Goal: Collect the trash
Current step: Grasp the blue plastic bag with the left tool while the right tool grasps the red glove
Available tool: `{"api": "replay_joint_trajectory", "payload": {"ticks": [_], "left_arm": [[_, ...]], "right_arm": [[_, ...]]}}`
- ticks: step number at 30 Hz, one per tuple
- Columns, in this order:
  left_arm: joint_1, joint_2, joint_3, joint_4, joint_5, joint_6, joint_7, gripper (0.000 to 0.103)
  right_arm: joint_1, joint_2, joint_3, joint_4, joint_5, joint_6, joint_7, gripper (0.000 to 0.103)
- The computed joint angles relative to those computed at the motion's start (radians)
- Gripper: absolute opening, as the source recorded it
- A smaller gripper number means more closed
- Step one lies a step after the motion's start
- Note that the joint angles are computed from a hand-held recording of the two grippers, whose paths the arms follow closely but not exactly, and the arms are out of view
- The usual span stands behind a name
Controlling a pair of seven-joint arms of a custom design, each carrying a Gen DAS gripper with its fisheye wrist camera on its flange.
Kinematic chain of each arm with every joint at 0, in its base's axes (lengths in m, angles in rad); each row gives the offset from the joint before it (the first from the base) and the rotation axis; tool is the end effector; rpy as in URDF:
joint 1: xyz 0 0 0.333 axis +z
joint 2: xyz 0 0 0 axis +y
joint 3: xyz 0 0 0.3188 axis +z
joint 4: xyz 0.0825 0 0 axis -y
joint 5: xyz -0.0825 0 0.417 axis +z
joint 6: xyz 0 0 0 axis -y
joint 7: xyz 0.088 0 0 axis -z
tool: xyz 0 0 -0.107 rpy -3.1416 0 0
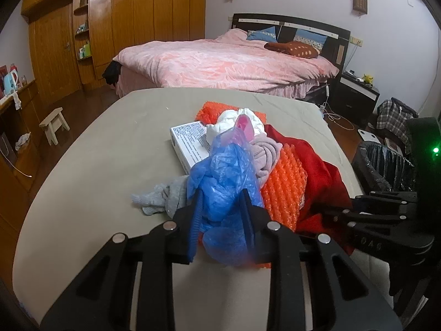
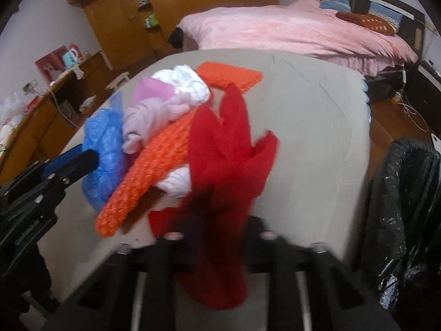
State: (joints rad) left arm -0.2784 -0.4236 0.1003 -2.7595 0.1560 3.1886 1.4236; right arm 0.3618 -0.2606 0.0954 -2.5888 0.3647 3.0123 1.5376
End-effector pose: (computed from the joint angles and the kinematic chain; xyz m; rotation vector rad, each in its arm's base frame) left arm 0.4303 -0.0923 0.4230 -1.5905 1.9065 -0.9011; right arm 0.4509 0.1929 0.4050 -1.8784 1.6148 -0.3177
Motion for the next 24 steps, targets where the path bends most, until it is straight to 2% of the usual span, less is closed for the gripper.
{"api": "replay_joint_trajectory", "payload": {"ticks": [4, 6, 9, 13, 15, 18, 19, 21, 24], "left_arm": [[-0.009, -0.038, 0.008, -0.005, -0.003, -0.007, 0.005, 0.02], [-0.017, -0.058, 0.016, -0.01, -0.006, -0.007, 0.01, 0.015], [-0.053, -0.088, 0.044, -0.016, -0.017, -0.014, 0.019, 0.014], [-0.054, -0.092, 0.024, -0.02, -0.026, -0.033, 0.018, 0.014], [-0.074, -0.079, 0.039, -0.016, -0.038, -0.053, 0.029, 0.015], [-0.074, -0.06, 0.034, -0.014, -0.055, -0.064, 0.042, 0.022], [-0.071, -0.056, 0.031, -0.014, -0.059, -0.062, 0.047, 0.031], [-0.077, -0.041, 0.036, -0.008, -0.071, -0.057, 0.057, 0.043], [-0.097, -0.02, 0.051, 0.002, -0.092, -0.053, 0.071, 0.045]], "right_arm": [[0.035, -0.089, -0.027, -0.045, 0.036, 0.042, -0.028, 0.011], [0.036, -0.138, -0.026, -0.063, 0.039, 0.043, -0.03, 0.011], [0.036, -0.203, -0.032, -0.085, 0.034, 0.037, -0.038, 0.011], [0.007, -0.206, -0.012, -0.083, 0.015, 0.004, -0.017, 0.011], [0.002, -0.195, -0.007, -0.082, 0.011, -0.012, -0.005, 0.014], [-0.042, -0.182, 0.037, -0.081, -0.034, -0.05, 0.035, 0.019], [-0.05, -0.18, 0.044, -0.081, -0.048, -0.062, 0.046, 0.02], [-0.045, -0.181, 0.039, -0.085, -0.057, -0.068, 0.054, 0.021], [-0.039, -0.189, 0.027, -0.092, -0.063, -0.079, 0.059, 0.02]]}}
